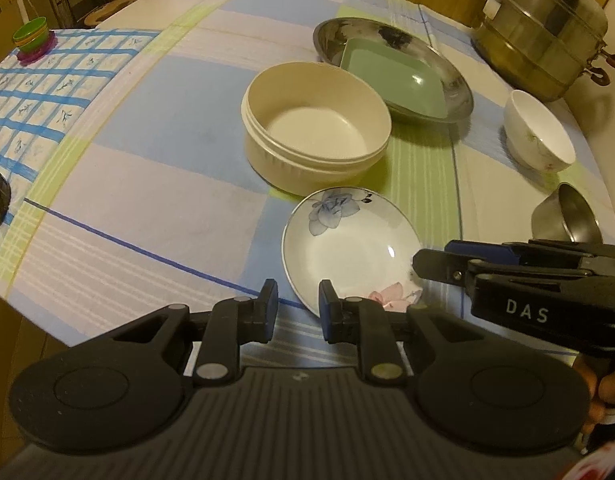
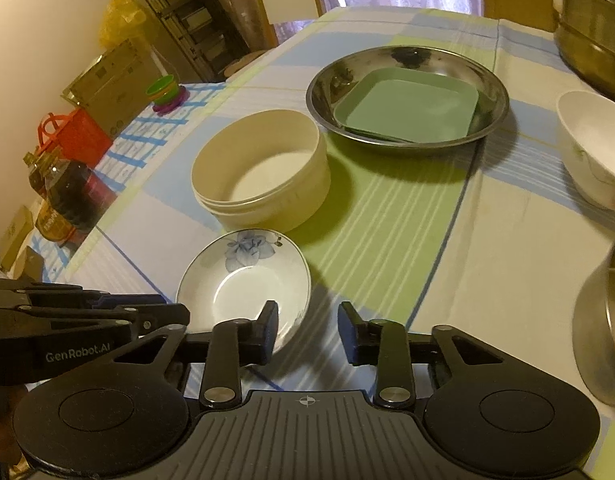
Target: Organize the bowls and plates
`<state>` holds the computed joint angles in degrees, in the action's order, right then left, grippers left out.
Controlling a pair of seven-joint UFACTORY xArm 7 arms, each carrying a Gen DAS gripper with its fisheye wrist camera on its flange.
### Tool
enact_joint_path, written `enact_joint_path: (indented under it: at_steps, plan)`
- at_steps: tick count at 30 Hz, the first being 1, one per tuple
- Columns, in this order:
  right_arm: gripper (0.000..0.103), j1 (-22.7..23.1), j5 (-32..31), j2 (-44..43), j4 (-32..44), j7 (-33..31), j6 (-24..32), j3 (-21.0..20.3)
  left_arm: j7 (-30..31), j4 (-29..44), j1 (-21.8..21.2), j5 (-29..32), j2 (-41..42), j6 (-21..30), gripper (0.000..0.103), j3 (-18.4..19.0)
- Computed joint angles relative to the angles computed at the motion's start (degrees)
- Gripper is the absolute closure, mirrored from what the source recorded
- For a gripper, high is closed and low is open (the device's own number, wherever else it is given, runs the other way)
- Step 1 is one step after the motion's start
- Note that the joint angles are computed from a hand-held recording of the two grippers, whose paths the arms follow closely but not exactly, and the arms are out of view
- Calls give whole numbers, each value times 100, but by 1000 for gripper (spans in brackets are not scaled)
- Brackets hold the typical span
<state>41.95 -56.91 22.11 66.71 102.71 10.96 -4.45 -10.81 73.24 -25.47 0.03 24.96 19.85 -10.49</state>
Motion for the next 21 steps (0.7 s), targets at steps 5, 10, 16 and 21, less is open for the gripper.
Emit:
enact_joint_path:
  at_steps: [5, 10, 16, 21]
  plan:
    - [78, 24, -6, 191, 209, -143, 33, -60, 26, 161, 20, -53, 165, 80, 84, -26]
    - [88, 15, 152, 329, 331, -385, 2, -103, 51, 234, 51, -165, 265, 93, 84, -59]
    - [98, 108, 314, 386, 358, -579, -37, -211, 81, 287, 21, -130, 326, 30, 91, -31]
    - [98, 197, 346, 349, 264, -539, -167, -340, 111, 324, 2, -89, 361, -1, 92, -19]
